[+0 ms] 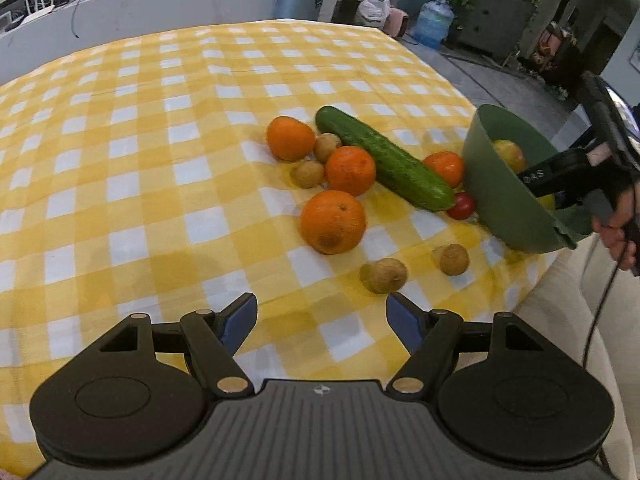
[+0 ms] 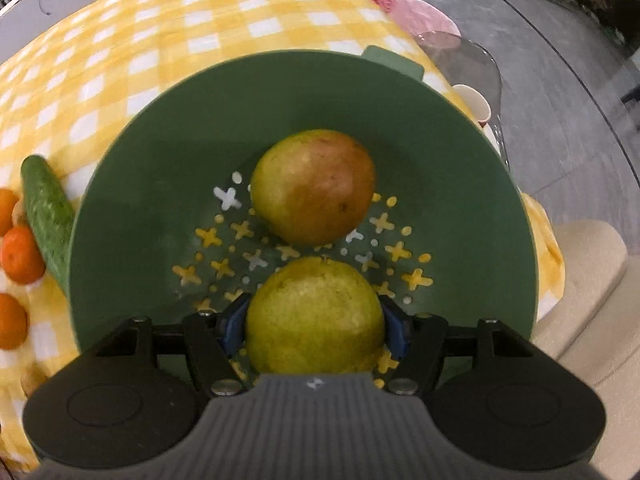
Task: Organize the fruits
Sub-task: 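Lower the green pear into the bowl beside the brownish pear, open right tool, then move the right tool to the large orange and close on it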
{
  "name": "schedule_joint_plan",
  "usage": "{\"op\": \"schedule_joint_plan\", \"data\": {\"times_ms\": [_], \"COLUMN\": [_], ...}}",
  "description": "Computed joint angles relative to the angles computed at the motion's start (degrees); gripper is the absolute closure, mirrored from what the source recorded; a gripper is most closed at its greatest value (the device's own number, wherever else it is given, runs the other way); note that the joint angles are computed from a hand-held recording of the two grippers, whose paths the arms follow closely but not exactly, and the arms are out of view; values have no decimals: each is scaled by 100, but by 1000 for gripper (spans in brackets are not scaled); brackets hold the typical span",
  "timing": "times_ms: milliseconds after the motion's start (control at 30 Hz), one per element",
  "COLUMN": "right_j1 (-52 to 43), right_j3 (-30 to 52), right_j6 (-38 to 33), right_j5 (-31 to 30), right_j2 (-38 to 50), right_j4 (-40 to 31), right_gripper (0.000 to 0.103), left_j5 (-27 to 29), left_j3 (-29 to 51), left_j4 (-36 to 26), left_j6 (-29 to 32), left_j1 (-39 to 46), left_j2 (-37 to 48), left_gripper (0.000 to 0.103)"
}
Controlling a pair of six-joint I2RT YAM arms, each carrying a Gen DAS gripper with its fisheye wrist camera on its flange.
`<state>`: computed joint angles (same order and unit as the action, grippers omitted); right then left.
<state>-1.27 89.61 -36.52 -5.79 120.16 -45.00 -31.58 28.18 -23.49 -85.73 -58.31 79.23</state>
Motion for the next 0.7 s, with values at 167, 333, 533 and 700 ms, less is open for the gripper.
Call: {"op": "schedule_joint_plan", "data": {"times_ms": [167,333,533,700], "right_j1": [9,-78,-187,-411], "right_j3": [58,-202,-646,-893], "right_j6": [432,756,678,1163], "right_j5": [70,-167,-355,-757], "right_j2": [-9,-430,-1062,-1535], "right_j4": [23,133,212,141], "right_gripper": [31,12,4,4], "left_j5": [-257,-286,-420,-675], "left_j3": [26,-103,-328,-518], "left_j4": [87,-48,-31,184], "left_j6": [-107,-408,-547,-648], "left_j1": [35,173,214,155], "left_j2": [92,-76,-436,-640], "left_gripper": [17,17,17,17]}}
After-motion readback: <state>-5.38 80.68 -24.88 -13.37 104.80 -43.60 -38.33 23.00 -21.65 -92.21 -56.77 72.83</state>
